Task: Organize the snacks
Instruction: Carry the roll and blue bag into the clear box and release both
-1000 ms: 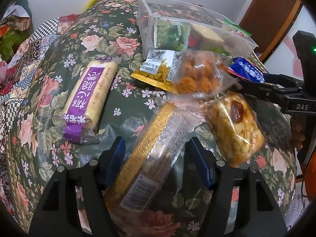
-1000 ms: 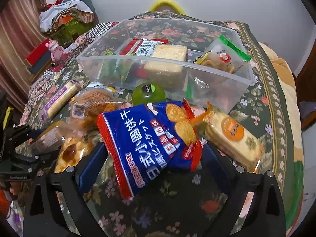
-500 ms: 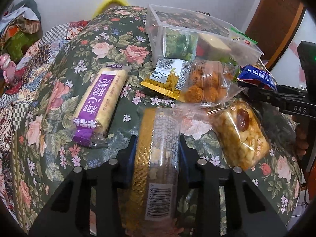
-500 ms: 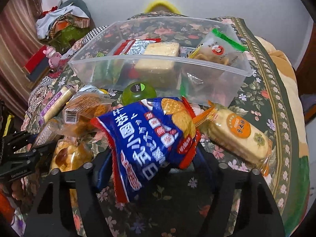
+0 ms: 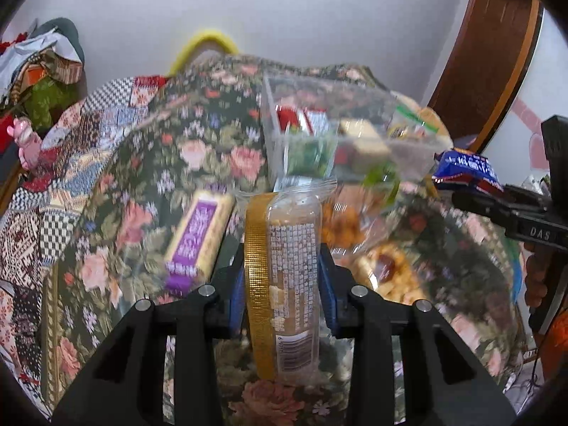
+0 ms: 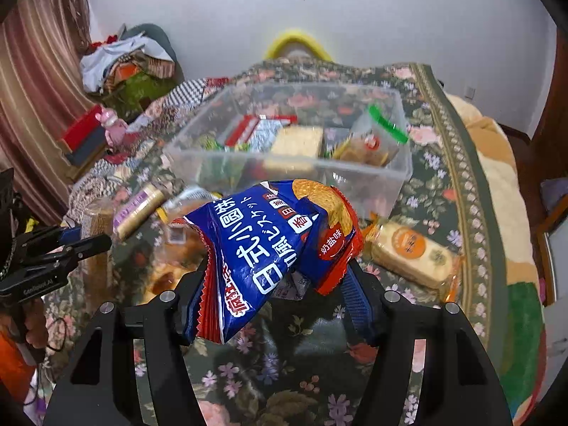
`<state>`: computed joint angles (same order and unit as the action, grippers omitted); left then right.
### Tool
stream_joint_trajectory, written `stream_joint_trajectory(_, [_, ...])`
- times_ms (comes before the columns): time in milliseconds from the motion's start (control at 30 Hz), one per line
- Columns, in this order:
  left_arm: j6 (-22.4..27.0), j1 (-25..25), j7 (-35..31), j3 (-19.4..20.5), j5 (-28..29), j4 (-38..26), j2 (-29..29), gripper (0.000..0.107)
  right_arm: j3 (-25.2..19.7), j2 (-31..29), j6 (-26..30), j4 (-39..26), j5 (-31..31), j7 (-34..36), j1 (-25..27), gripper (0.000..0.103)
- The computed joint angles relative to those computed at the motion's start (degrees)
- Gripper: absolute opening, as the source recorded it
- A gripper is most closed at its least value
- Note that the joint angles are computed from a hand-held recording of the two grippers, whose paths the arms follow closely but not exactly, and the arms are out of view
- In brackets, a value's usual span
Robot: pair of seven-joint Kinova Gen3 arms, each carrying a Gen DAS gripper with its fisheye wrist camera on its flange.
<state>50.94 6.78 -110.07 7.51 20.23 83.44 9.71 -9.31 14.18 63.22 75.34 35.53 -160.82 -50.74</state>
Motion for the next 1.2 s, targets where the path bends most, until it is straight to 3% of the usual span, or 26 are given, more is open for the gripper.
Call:
stream_joint_trajectory(267, [-0.8,0.3,-0.4,0.8,2.0,-5.0,0.7,0.036,0.2,-1.0,1.2,-1.2,4.6,-1.9,-1.0,0.062])
stream_joint_trajectory(633, [-0.1,2.3,2.6,2.0,1.0,-16.6,6.3,0.036,1.1,-0.6,0.9,-3.4,8.4,-1.5,0.2,0.062])
stream_joint_trajectory(1200, [7.4,6.8,10.9,1.9,-5.1,-39.6,21.5,0.036,5.4,5.8,-1.4,-12.0,4.6,6.7,3.5,0.062])
